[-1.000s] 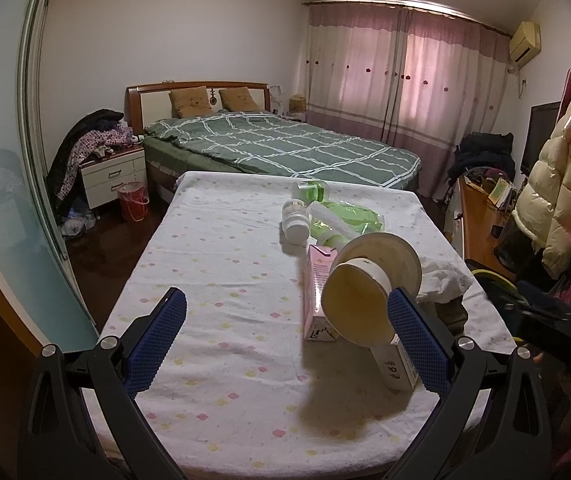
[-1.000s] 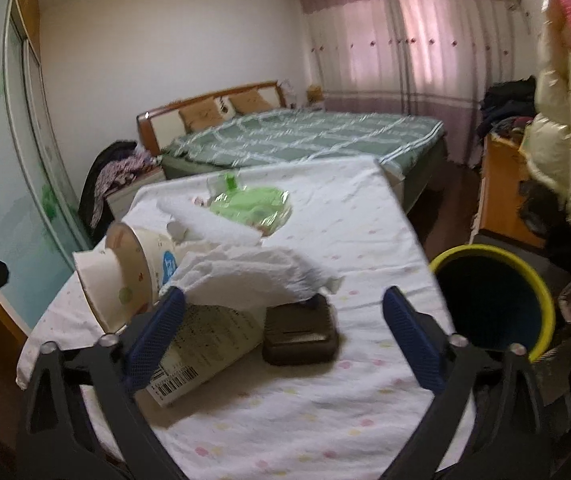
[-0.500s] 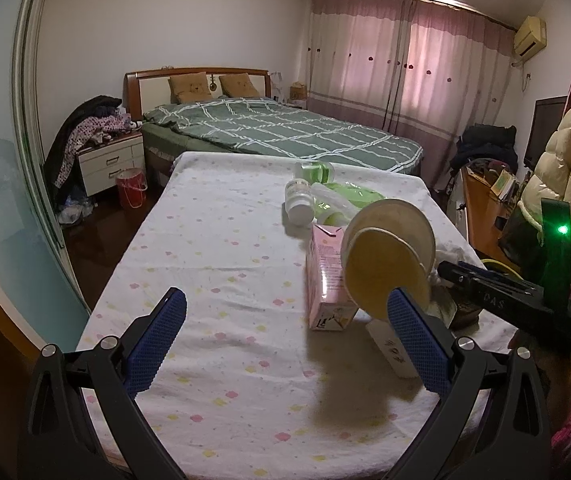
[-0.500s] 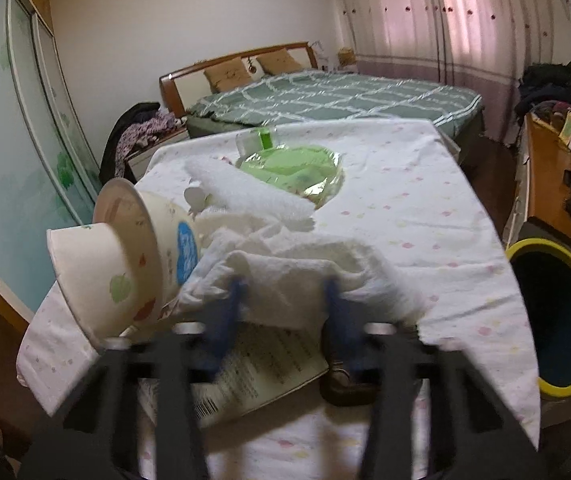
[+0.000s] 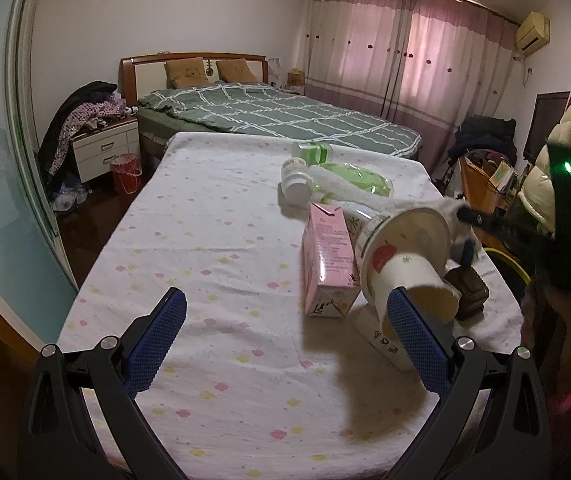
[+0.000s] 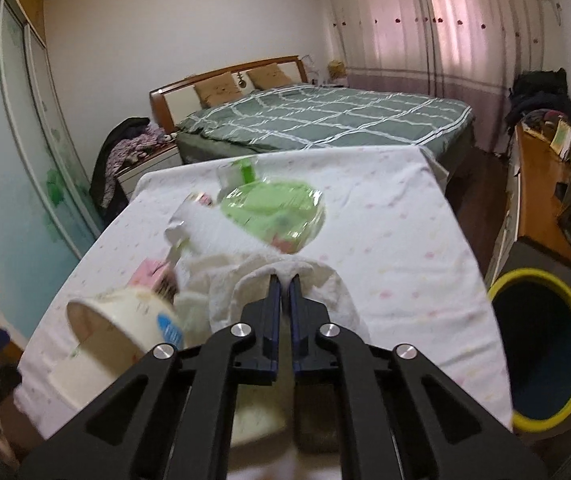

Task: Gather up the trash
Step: 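Reach the right tool to the crumpled white tissue and close on it, then carry the tissue with the right tool over the yellow bin and release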

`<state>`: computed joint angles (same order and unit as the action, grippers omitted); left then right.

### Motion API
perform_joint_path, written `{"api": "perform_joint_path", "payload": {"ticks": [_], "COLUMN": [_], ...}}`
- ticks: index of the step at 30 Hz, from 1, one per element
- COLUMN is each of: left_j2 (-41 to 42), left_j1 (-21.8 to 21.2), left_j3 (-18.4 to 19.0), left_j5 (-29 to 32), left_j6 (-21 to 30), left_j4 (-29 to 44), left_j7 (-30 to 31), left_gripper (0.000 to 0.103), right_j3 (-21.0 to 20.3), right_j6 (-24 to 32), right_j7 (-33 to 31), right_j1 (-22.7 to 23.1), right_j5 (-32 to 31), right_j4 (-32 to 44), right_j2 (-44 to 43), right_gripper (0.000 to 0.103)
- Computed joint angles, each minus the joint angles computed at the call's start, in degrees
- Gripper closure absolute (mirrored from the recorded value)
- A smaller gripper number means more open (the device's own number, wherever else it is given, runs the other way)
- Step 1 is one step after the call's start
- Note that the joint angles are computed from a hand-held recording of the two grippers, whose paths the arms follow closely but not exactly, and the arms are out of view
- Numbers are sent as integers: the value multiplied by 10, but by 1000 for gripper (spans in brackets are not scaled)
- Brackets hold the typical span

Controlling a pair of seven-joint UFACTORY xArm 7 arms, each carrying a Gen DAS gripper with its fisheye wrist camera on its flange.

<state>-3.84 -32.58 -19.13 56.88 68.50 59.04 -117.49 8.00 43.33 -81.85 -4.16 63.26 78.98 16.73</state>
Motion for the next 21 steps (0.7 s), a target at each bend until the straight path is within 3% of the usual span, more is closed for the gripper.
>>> {"api": "perform_joint_path", "payload": {"ticks": [21], "left_j2": [28], "left_j1": [15], "left_j3": [24], "left_j5": [7], "left_j6": [-70], "left_j4": [9], "left_j7": [21], "left_gripper": [4], "right_j3": [12], "right_j6": [15], "right_j7": [32], "right_j1": [-30], "right_j5": [47], "right_j4": [105], "right_j2": [31], "right_gripper": [98]}}
